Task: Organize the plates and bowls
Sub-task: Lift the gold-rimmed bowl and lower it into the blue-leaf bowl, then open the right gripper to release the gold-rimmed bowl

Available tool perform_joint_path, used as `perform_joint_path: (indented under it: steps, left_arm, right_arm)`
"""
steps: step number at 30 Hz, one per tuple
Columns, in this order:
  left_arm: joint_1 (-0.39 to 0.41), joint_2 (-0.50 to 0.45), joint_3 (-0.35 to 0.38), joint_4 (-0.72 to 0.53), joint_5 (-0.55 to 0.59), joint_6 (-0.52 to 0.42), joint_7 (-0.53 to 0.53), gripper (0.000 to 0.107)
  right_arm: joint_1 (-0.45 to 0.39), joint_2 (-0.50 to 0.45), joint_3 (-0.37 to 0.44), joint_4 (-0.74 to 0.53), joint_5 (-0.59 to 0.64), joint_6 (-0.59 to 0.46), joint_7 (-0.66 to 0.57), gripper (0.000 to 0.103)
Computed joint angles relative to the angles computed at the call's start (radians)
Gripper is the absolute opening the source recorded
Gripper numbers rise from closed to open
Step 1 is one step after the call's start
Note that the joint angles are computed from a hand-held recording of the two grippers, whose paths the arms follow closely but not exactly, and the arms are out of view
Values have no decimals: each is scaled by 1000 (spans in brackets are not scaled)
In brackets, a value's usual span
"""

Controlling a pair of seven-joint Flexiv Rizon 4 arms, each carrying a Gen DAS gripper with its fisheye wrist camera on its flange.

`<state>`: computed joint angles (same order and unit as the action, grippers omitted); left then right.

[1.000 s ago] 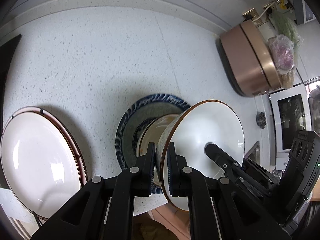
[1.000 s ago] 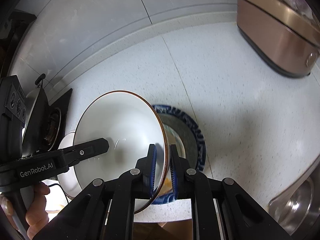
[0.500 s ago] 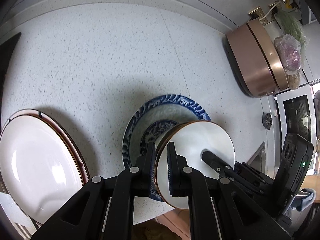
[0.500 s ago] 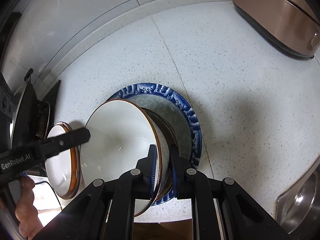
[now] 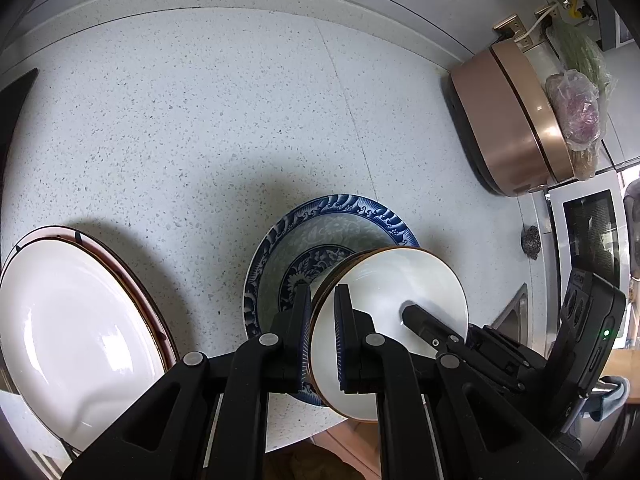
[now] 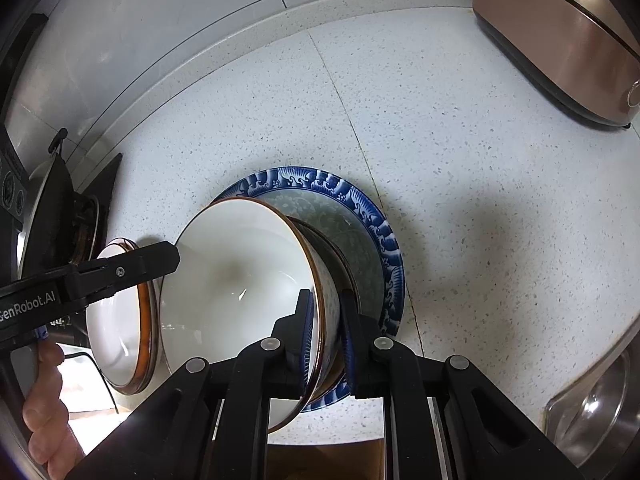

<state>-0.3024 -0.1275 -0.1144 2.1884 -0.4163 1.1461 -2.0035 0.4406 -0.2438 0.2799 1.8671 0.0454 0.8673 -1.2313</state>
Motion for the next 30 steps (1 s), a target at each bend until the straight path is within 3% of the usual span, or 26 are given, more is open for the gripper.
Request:
perform_joint_path:
  steps: [7, 14, 30]
  left_arm:
    - [-2, 16, 1, 12, -4, 2, -1, 7]
    - [-8, 33, -3, 33, -29, 11, 16, 7]
    - [-23, 74, -1, 105, -112, 43, 80, 10]
  right_arm:
    - [13, 27, -8, 22, -53, 20, 28, 19]
    - [32, 76, -36, 75, -213, 60, 138, 22]
    - [17, 156, -24, 156, -279, 60, 239, 22]
